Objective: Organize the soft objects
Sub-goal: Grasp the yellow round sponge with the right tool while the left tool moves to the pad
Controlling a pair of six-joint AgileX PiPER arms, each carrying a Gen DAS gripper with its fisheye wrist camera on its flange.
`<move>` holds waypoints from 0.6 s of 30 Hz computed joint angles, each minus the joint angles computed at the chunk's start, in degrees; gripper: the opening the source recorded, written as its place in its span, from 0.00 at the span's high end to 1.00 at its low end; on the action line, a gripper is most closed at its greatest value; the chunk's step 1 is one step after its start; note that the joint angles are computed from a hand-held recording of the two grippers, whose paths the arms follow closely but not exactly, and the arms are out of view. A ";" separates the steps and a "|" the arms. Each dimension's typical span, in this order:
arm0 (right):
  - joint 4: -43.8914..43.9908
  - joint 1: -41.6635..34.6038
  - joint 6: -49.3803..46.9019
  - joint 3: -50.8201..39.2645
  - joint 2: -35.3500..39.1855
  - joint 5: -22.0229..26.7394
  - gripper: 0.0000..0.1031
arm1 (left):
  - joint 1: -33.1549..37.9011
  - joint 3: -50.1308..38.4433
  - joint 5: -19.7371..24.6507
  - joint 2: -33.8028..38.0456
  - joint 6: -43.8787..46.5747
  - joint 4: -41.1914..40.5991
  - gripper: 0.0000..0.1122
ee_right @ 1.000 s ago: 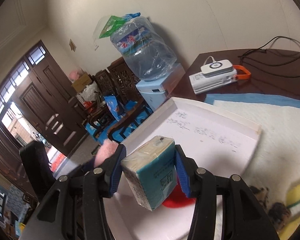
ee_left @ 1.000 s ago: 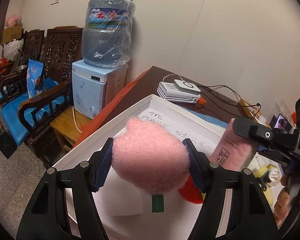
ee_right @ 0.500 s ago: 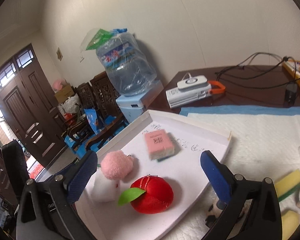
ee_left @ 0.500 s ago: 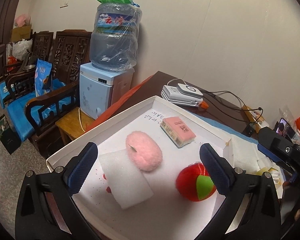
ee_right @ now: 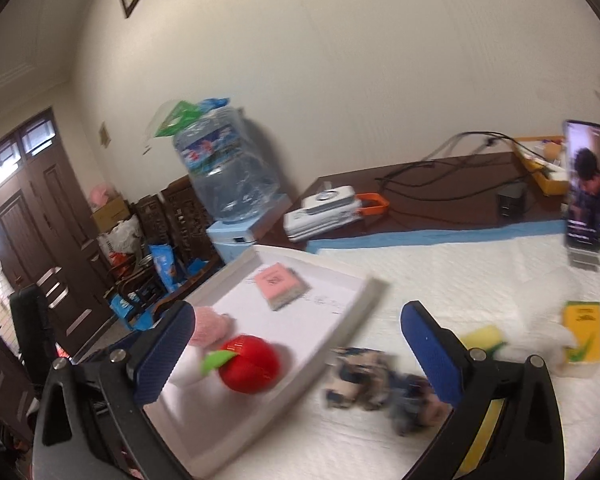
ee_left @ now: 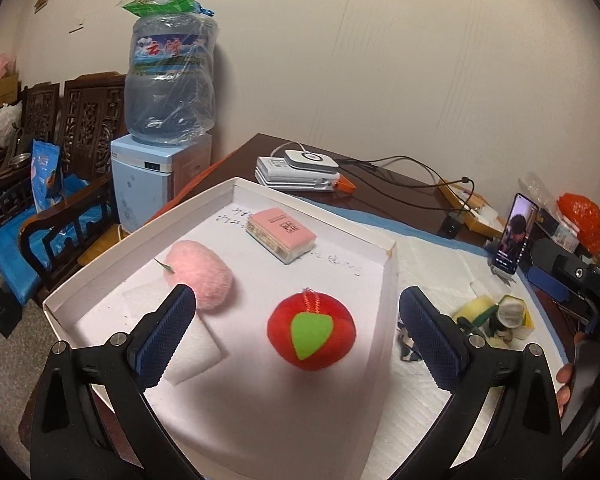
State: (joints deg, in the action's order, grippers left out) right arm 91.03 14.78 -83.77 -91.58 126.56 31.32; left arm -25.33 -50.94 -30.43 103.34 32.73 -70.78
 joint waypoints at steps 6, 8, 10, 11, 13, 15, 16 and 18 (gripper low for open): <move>-2.08 -8.37 1.58 0.30 1.56 1.32 0.00 | -2.00 -4.80 4.25 3.76 3.72 0.00 0.08; -8.76 -8.83 5.24 0.12 1.64 -1.84 0.00 | -3.02 -6.91 5.58 5.26 6.98 -1.56 0.08; -18.00 -8.46 9.84 -0.53 2.26 -4.14 0.00 | -4.06 -8.94 6.84 6.70 10.44 -3.24 0.08; -21.36 -8.43 10.97 -0.59 2.58 -4.35 0.00 | -4.43 -10.03 7.52 7.42 12.58 -4.51 0.08; -28.42 -7.12 14.26 -0.98 3.21 -4.89 0.00 | -5.31 -12.44 8.35 9.00 18.73 -9.27 0.08; -33.99 -5.72 15.56 -0.81 3.48 -4.40 0.00 | -6.31 -15.38 8.11 10.82 27.71 -17.13 0.08; -36.61 -4.34 15.47 -0.09 3.32 -5.62 0.01 | -6.65 -16.42 8.07 11.50 30.75 -19.61 0.08; -43.76 -1.40 18.65 1.27 3.17 -10.65 0.01 | -7.47 -17.98 7.89 12.56 34.60 -22.72 0.08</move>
